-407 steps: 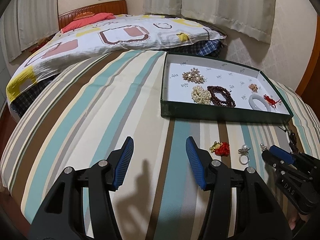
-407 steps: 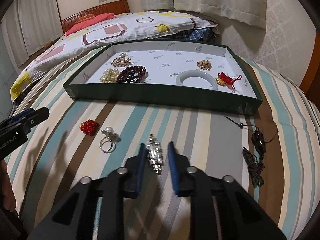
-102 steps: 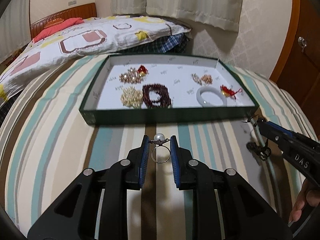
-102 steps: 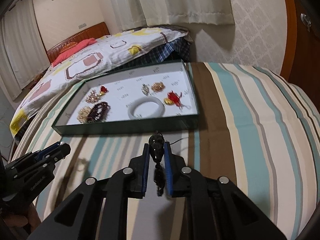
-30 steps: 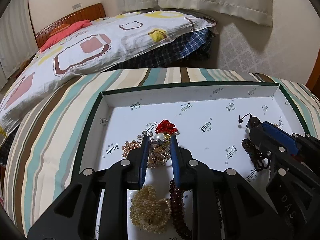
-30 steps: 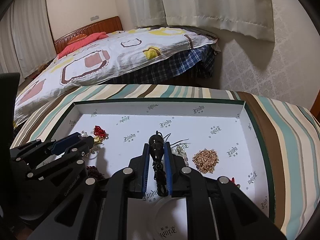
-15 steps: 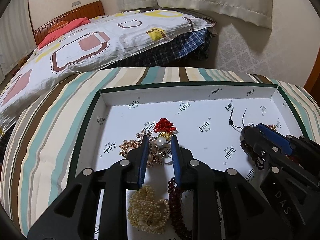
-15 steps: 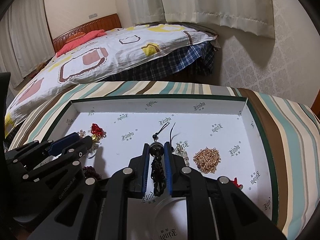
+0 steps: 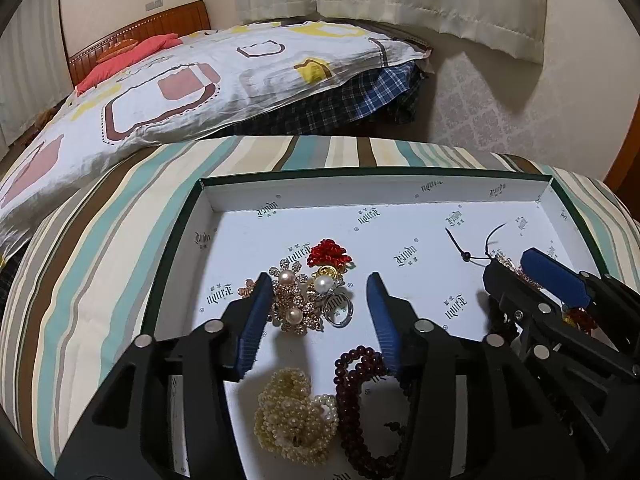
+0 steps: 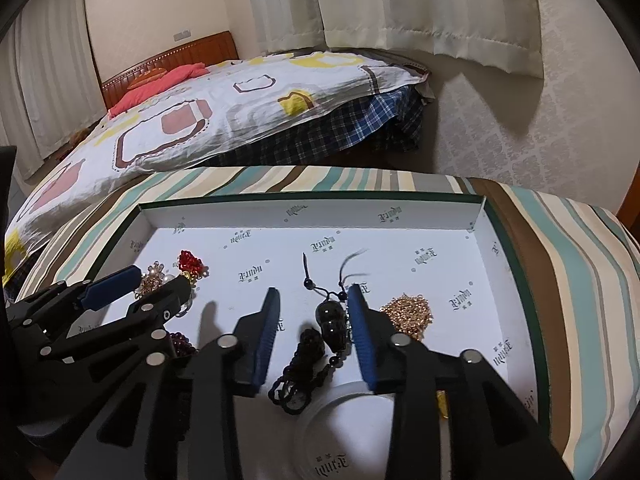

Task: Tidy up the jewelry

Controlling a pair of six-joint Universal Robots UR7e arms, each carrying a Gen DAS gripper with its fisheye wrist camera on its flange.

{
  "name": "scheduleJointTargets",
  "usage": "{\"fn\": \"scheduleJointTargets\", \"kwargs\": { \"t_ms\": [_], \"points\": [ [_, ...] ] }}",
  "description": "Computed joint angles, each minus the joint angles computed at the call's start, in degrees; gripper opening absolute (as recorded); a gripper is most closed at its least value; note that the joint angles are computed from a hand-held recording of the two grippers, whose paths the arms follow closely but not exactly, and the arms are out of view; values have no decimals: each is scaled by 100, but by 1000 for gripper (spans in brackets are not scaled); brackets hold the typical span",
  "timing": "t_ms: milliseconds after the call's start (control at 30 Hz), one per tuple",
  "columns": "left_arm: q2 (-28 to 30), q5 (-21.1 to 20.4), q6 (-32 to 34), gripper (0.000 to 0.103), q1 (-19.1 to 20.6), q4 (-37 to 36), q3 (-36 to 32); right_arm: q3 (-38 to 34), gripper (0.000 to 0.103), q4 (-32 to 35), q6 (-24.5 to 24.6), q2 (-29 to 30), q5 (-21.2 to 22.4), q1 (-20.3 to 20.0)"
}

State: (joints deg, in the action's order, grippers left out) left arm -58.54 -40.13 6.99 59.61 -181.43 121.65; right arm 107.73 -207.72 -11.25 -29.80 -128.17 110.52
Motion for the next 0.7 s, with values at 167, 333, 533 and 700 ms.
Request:
{"fn": "scheduleJointTargets", "kwargs": {
  "t_ms": [167, 333, 533, 700],
  "points": [
    [-49, 59, 19, 58, -42, -117, 77, 58, 47, -113, 19, -32, -67, 32],
    [-203, 184, -46, 71, -129, -239, 267, 172, 59, -289, 42, -76, -218, 108],
    [-569, 318, -196, 82, -328, -292, 696, 492, 74, -601, 116, -182, -478, 264],
    [-1018, 534, -354, 89, -644, -325, 1227, 869, 76, -709, 355, -326, -657, 450]
  ]
}}
